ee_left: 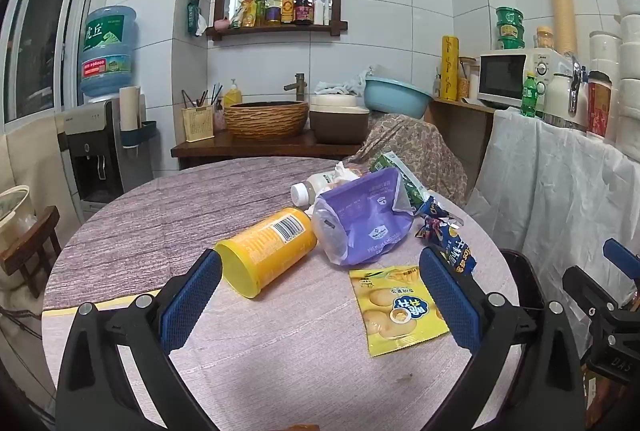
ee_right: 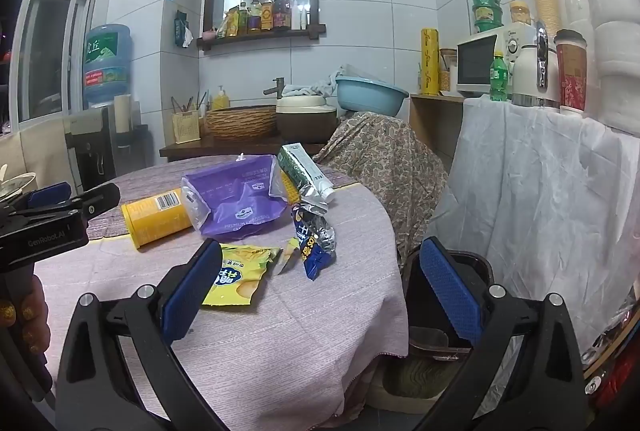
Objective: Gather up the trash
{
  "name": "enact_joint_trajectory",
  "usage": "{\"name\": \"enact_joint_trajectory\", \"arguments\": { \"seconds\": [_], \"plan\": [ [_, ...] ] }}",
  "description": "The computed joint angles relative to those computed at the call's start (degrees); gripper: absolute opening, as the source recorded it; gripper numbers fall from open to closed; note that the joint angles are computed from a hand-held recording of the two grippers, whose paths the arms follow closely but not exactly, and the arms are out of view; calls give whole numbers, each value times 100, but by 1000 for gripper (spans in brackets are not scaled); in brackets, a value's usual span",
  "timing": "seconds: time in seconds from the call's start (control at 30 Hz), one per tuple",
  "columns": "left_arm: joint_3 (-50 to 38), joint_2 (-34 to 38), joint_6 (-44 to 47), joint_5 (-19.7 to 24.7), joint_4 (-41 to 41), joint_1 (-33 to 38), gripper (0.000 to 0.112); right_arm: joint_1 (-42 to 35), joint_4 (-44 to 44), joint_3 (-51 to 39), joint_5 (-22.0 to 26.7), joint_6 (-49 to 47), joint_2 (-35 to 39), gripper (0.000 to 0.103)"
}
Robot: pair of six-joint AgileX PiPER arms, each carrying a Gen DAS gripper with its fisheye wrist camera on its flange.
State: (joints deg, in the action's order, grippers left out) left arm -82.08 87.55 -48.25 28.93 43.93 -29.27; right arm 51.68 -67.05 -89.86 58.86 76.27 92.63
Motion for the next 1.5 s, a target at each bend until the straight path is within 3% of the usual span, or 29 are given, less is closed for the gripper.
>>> {"name": "enact_joint_trajectory", "arguments": {
  "seconds": [0.4, 1.5],
  "plan": [
    [39, -44, 332, -105, -377, 171, 98, 17, 16, -61, 11, -17, 51, 98],
    [42, -53, 405, -84, -431, 193, 98, -16, 41, -46, -58, -26, 61, 98]
  ]
}}
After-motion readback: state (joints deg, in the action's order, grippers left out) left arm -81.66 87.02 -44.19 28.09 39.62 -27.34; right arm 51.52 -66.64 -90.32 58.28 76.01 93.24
